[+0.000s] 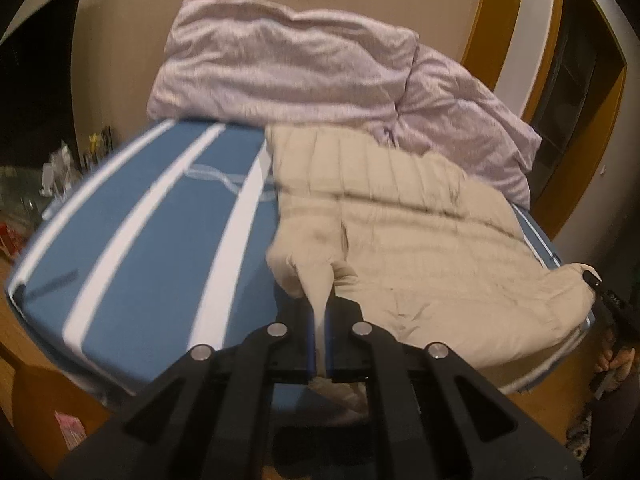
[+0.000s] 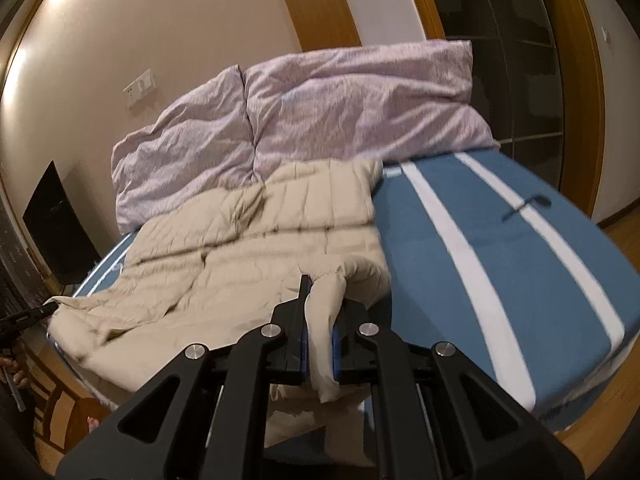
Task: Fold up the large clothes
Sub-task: 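Lift the hem with both grippers and fold it up onto the collar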
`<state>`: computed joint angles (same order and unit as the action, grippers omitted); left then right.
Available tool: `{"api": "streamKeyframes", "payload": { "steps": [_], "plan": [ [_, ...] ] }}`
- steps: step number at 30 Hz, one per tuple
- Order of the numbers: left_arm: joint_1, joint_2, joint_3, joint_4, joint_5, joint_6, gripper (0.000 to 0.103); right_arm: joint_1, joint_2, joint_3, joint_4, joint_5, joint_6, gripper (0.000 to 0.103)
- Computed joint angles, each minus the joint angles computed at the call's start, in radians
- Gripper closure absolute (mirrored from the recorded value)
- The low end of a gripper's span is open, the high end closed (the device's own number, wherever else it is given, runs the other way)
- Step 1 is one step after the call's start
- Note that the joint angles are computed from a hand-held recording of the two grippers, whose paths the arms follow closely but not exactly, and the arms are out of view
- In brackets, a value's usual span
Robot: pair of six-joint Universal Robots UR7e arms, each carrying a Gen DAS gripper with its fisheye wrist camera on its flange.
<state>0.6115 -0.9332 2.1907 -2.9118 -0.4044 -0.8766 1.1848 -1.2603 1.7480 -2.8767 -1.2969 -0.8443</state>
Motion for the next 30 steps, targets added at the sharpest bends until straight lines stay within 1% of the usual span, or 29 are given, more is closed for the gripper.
{"api": "streamKeyframes", "payload": {
  "steps": [3,5,10,13,18,23,26,30],
  "plan": [
    [0.016,0.017,-0.057,-0.037,0.039,0.088,0.099,0.027,0.027,-0.042,-0.010,-0.008,0.023,0.095],
    [0.036,0.038,-0.109,-0.088,0.061,0.176,0.099,0.053,0.055,-0.080,-0.022,-0.021,0.037,0.095],
    [0.088,0.091,-0.229,-0.190,0.072,0.348,0.099,0.103,0.126,-0.167,-0.047,-0.066,0.051,0.095],
    [0.124,0.122,-0.302,-0.214,0.068,0.423,0.099,0.127,0.181,-0.238,-0.039,-0.094,0.061,0.095],
    [0.190,0.179,-0.436,-0.231,0.055,0.535,0.099,0.166,0.295,-0.393,0.006,-0.156,0.089,0.095],
    [0.253,0.252,-0.590,-0.248,0.050,0.656,0.099,0.189,0.406,-0.554,0.063,-0.197,0.116,0.095],
    [0.290,0.296,-0.682,-0.230,0.042,0.698,0.099,0.203,0.478,-0.659,0.100,-0.225,0.127,0.095],
    [0.338,0.349,-0.797,-0.176,0.029,0.715,0.099,0.217,0.573,-0.803,0.155,-0.263,0.132,0.095]
  ]
}}
